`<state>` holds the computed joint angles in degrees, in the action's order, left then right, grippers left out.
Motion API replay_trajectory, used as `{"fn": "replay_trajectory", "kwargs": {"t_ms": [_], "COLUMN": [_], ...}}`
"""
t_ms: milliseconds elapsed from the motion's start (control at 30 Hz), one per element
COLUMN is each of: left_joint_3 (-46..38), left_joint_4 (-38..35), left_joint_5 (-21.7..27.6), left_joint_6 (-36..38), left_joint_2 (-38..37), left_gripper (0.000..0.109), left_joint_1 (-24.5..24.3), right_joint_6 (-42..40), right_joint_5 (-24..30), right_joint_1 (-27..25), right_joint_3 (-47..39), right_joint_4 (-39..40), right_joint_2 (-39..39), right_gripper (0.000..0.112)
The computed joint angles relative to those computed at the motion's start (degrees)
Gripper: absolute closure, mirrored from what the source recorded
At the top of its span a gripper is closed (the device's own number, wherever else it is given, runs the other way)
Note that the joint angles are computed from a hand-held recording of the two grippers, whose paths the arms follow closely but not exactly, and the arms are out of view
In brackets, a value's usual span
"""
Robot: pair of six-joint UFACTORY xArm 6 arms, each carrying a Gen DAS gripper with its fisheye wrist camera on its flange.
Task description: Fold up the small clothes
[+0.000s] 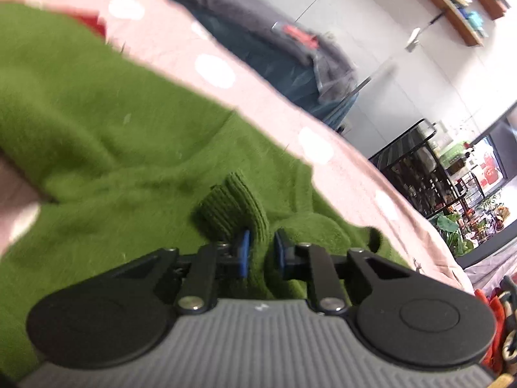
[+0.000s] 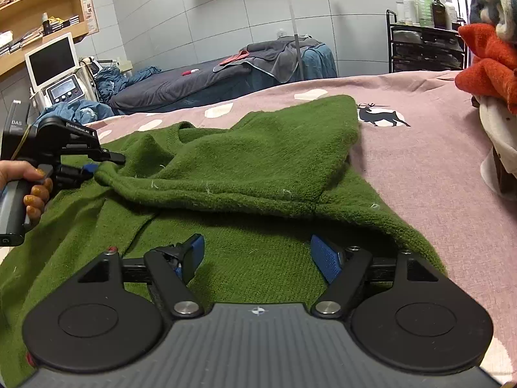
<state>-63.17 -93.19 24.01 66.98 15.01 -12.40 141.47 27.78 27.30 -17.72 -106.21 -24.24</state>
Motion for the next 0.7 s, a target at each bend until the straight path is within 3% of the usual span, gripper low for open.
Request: {"fn": "replay_trajectory", "kwargs": {"t_ms": [200, 300, 333, 400, 500, 700], "left_joint_3": [6.4, 7.5, 7.7, 10.3, 13.9, 15.1], "left_joint_4": [-23.1, -29.4, -28.1, -18.8, -10.1, -9.4], "left_joint_5": [-7.8, -12.5, -14.5, -15.4, -14.0, -10.9], "left_joint_6": [25.3, 33.5, 33.2, 25.4, 17.1, 20.8], "left_joint_2": [-10.9, -13.2, -13.2, -14.2, -15.2, -16.4], "left_gripper": [0.096, 0.096, 0.095, 0.09, 0.064, 0.054], "left_joint_1": [0.0, 0.6, 0.5, 1.0, 2.1, -0.2], "right_joint_6": [0.5, 0.8, 0.8, 0.8, 0.2, -1.0], "right_joint_5": [0.5, 0.5, 0.5, 0.6, 0.7, 1.2], "right_joint_1": [0.6, 0.9, 0.9, 1.1, 1.4, 2.0], "right_joint_3": [-0.3, -0.4, -0.4, -0.5, -0.7, -1.0], "right_joint_4": [-0.4, -0.7, -0.7, -0.8, -0.3, 0.8], "right_joint_2": [0.7, 1.0, 1.1, 1.2, 1.5, 1.9], "right_gripper": [0.009, 0.009, 0.009, 0.009, 0.009, 0.009]}}
